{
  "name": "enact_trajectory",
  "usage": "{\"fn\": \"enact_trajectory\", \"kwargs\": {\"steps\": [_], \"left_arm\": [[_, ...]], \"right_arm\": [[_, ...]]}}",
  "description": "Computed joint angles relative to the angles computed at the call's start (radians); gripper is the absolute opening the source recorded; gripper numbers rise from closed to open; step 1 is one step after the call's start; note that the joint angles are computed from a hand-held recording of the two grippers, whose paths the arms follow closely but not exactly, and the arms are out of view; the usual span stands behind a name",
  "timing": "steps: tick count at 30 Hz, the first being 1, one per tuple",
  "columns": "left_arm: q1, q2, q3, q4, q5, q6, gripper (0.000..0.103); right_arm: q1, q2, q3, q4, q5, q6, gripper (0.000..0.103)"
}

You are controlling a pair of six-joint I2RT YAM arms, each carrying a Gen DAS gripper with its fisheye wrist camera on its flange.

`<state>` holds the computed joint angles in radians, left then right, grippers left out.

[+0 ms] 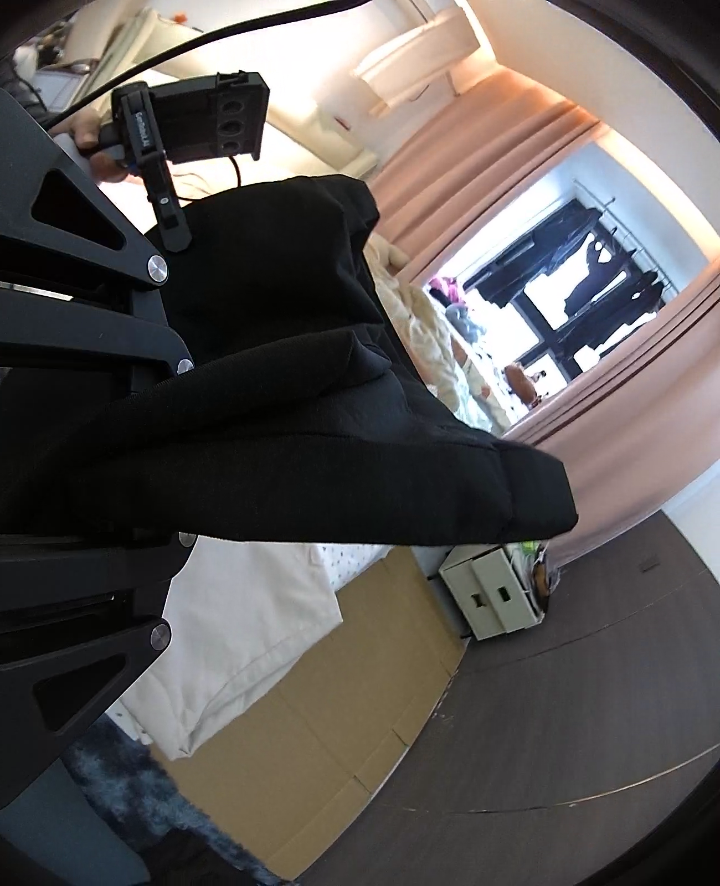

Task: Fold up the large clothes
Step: 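Lift the folded jacket with both tools and carry it toward the beige pillow, then lower the folded jacket onto the beige pillow stack and open both tools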

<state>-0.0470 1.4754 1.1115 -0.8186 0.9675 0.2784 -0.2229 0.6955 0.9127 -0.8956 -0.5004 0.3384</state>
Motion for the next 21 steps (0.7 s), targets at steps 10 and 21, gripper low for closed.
{"fn": "enact_trajectory", "kwargs": {"steps": [10,21], "left_arm": [[0.002,0.373,0.17,0.138,-0.018,-0.073,0.019],[-0.03,0.669,0.303,0.282,-0.155,-0.186,0.026]], "right_arm": [[0.03,0.376,-0.053,0.308,0.036,-0.004,0.016],[0.105,0.762,-0.038,0.529,0.149,0.036,0.016]]}}
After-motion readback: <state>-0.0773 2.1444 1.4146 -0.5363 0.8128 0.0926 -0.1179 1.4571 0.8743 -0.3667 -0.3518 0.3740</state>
